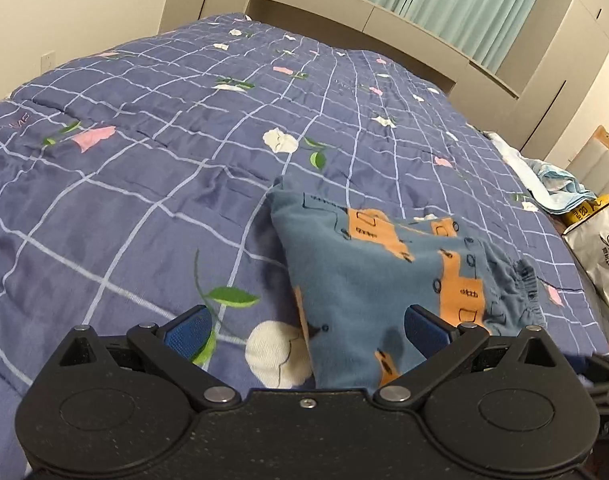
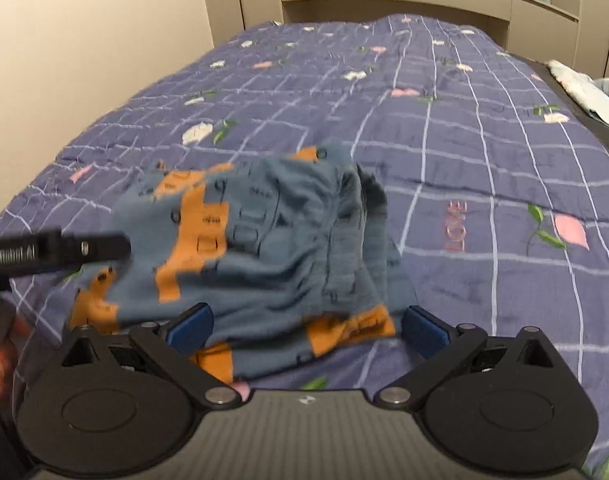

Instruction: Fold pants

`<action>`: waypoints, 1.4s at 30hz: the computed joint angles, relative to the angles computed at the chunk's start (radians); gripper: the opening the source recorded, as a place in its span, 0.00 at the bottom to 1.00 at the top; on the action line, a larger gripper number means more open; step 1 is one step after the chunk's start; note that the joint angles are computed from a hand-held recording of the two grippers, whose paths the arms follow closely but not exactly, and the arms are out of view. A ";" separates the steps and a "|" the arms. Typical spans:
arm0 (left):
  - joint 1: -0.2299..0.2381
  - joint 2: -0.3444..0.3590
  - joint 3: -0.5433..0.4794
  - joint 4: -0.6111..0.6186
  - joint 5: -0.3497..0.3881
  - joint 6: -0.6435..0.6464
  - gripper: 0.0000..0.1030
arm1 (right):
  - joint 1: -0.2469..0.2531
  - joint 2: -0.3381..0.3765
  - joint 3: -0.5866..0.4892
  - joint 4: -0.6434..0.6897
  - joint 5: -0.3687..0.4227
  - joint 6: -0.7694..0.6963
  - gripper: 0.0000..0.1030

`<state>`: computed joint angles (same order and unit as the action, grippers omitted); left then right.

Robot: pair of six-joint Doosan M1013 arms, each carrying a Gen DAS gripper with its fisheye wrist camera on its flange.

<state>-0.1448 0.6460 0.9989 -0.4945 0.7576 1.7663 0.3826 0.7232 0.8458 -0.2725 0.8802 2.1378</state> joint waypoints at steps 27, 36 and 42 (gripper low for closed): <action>-0.003 0.043 -0.065 -0.079 0.065 0.050 0.99 | -0.174 0.034 0.026 0.747 -0.277 -0.503 1.00; 0.003 0.039 -0.056 -0.104 0.063 0.041 0.99 | -0.179 0.023 0.077 0.867 -0.342 -0.596 1.00; 0.005 0.038 -0.058 -0.101 0.068 0.024 0.99 | -0.173 0.013 0.097 0.851 -0.378 -0.578 0.71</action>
